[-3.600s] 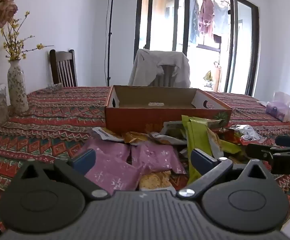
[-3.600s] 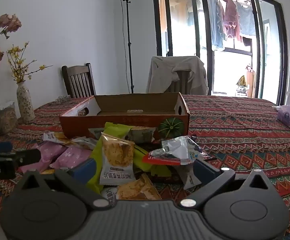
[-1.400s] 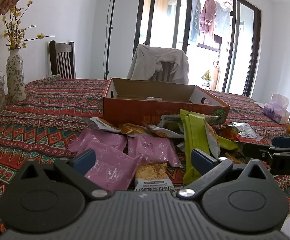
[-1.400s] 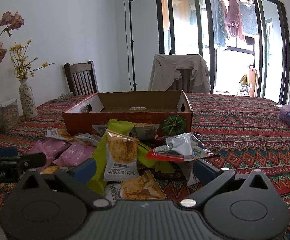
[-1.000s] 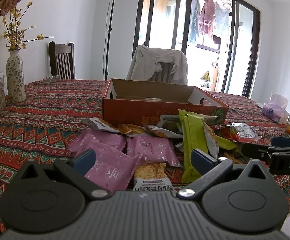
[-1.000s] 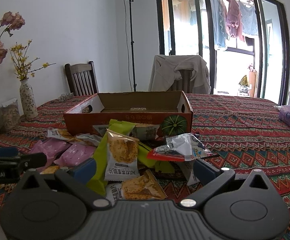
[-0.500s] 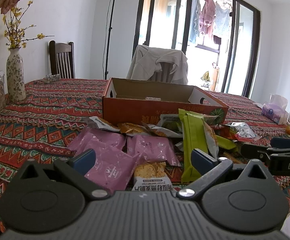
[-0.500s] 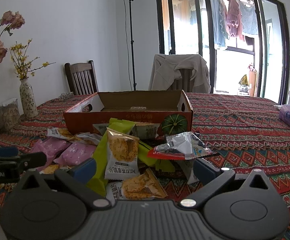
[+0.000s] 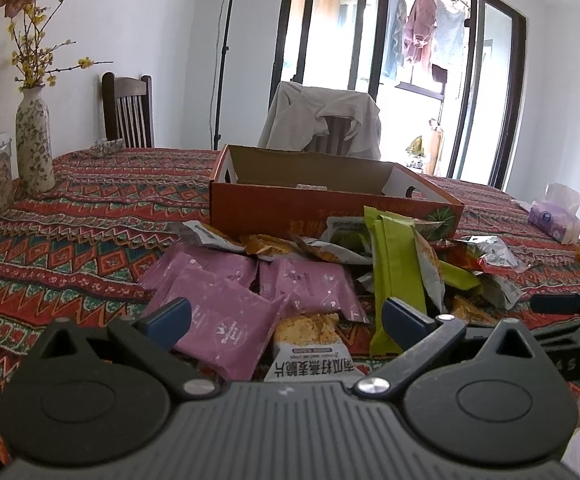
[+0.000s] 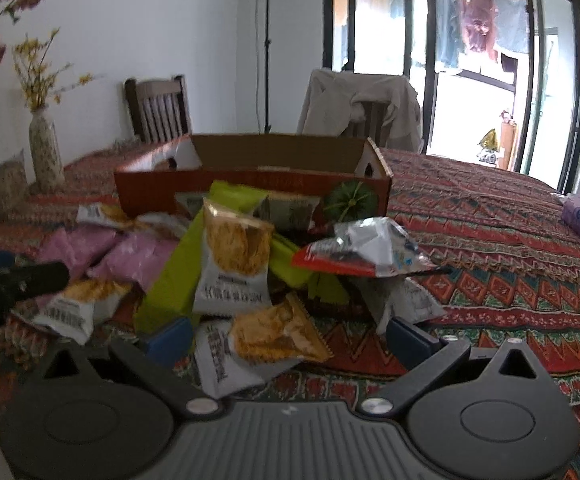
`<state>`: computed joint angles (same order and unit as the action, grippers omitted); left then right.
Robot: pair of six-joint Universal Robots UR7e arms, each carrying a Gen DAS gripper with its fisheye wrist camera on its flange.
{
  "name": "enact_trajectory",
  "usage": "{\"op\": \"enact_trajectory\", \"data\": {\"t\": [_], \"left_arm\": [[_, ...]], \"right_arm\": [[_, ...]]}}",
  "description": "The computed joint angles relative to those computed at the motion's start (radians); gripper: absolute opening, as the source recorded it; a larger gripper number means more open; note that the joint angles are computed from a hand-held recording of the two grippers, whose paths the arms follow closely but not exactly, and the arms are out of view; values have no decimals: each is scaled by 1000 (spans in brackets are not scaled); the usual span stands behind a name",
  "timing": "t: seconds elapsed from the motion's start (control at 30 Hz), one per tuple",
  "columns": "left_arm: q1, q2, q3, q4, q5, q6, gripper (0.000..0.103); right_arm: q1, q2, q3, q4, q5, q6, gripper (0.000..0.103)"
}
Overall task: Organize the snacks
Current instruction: 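Reach the right gripper into the pile and grasp a small yellow snack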
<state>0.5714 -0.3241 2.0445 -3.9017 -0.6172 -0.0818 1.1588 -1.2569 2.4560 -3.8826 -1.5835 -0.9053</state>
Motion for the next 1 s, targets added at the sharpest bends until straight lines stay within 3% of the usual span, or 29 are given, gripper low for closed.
{"op": "enact_trajectory", "data": {"t": [0.27,0.43,0.6,0.77,0.9,0.93,0.97,1.0], "left_arm": [[4,-5,8,5,6,-13,103],[10,-9,12,20,1,-37,103],[10,-10,12,36,-8,-45,103],[4,-9,16,33,0,-53,103],[-1,-12,24,35,5,-66,103],[-2,-13,26,34,6,-67,103],[-4,-13,27,32,8,-68,103],[-6,-14,29,30,11,-69,103]], "right_arm": [[50,73,-76,52,-121,-99,103],[7,28,-95,198,-36,-17,103],[-20,12,-79,212,24,-51,99],[-34,-2,-67,227,75,-84,79],[-47,-9,-50,212,105,-90,69],[-52,-10,-46,206,113,-88,64],[-55,-5,-40,176,115,-81,51],[-60,-12,-39,175,120,-69,51]]}}
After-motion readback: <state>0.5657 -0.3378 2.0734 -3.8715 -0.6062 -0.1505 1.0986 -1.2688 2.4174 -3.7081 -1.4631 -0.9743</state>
